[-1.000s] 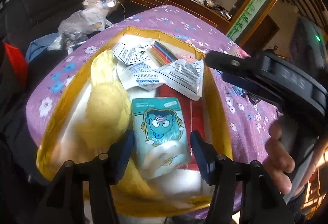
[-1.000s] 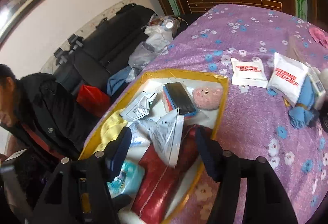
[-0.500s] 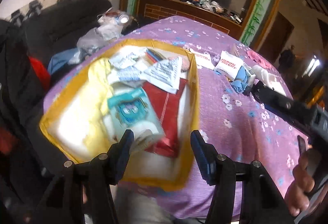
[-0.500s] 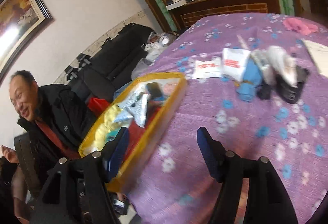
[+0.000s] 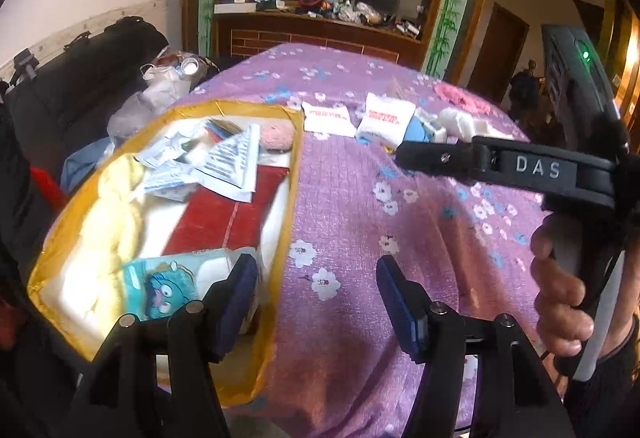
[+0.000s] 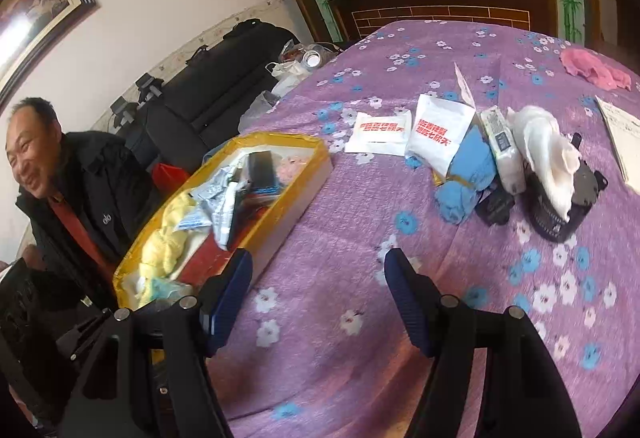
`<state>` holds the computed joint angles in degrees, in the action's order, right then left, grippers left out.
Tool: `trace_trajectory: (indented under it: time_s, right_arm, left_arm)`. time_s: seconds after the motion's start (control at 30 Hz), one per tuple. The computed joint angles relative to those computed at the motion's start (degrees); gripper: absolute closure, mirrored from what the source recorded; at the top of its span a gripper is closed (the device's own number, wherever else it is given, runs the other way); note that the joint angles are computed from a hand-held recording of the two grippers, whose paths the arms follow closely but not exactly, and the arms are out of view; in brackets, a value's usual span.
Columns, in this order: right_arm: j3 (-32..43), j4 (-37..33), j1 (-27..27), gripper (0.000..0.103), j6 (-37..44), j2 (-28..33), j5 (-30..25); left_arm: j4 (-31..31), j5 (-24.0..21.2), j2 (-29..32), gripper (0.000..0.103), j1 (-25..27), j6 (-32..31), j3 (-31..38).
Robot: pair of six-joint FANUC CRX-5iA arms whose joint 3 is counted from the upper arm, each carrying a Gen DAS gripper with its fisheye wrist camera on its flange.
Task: Organize soft objects
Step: 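Withdraw both grippers from the foam box toward the white cloth by the motor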
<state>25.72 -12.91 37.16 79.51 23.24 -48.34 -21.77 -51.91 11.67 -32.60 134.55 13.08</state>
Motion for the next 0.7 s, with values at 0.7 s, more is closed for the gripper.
trace_trajectory:
  time_s: [0.7]
  right_arm:
    - [2.43, -4.92, -4.04, 0.035, 4.42, 4.57, 3.66]
  left_arm:
    - [8.06, 2.14, 3.25, 0.034, 3.81, -3.41, 1.75]
